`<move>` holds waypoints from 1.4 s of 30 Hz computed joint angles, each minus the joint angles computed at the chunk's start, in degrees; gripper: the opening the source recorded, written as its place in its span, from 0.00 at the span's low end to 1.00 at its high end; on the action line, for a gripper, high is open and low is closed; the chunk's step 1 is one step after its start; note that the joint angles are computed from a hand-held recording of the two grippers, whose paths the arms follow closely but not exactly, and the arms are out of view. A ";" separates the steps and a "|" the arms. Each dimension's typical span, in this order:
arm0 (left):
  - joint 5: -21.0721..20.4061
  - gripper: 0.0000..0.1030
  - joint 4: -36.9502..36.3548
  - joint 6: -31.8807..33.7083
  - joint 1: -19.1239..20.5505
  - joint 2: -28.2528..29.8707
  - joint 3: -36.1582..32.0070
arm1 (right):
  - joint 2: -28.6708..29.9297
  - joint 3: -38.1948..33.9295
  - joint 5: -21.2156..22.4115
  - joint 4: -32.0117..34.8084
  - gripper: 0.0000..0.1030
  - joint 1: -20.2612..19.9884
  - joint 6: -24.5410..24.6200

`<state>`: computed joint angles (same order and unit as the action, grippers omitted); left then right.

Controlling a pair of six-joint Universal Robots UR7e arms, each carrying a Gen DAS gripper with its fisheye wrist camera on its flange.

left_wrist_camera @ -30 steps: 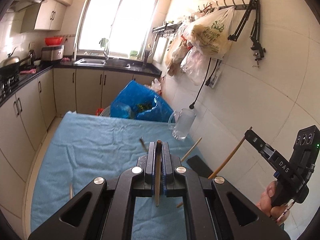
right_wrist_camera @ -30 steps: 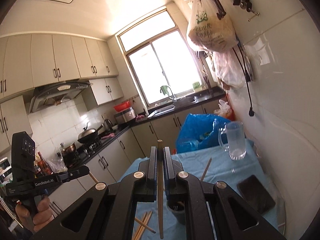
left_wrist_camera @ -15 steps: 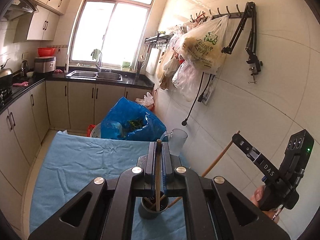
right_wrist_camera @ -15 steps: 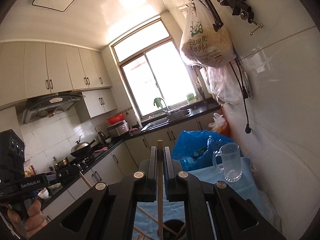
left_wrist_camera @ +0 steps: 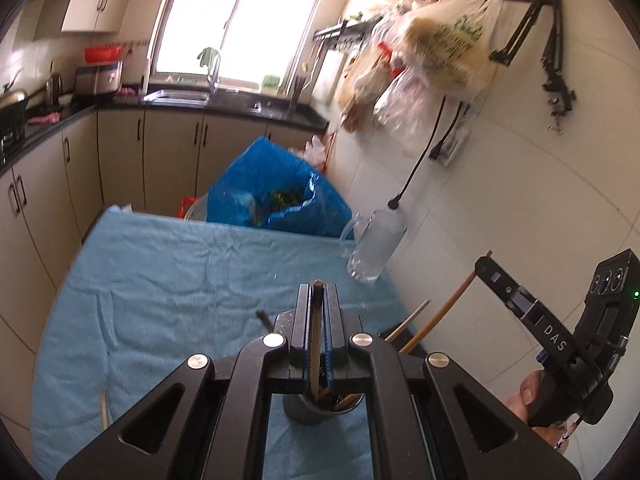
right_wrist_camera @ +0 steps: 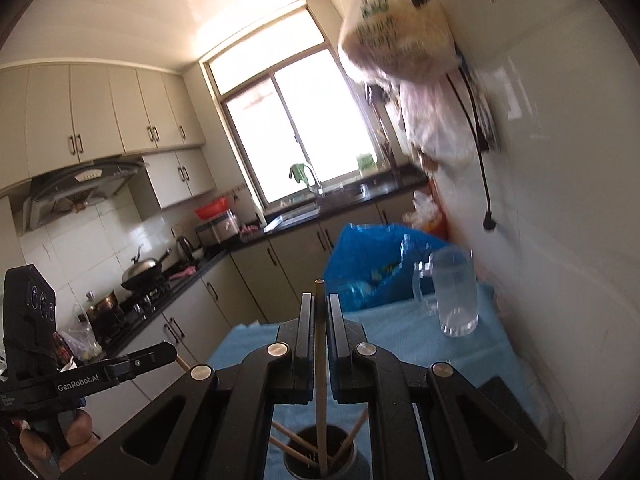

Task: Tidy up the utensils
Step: 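Open both tools to release the chopsticks into the black cup, then move both tools back over the remaining chopsticks on the cloth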

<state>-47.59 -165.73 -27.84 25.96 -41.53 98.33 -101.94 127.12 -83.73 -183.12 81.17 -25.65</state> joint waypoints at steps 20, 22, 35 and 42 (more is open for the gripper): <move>3.89 0.41 -2.60 -1.25 -0.44 0.18 3.48 | 1.51 1.79 -4.04 -1.07 0.43 -1.81 -0.61; 5.29 0.43 -2.70 -1.80 -1.19 -0.57 4.68 | 1.09 2.94 -6.46 -3.75 0.61 -0.87 -1.49; 17.00 0.91 11.36 -24.03 -5.05 -13.70 21.20 | -3.70 13.35 -13.69 -10.44 1.00 0.83 -10.13; 14.89 0.91 24.87 -39.87 -3.74 -21.81 28.81 | -3.74 15.77 -13.98 -4.60 1.00 0.94 -9.99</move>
<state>-32.70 -140.86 -67.72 22.22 -63.34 127.14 -105.68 142.90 -97.71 -187.71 82.11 -35.64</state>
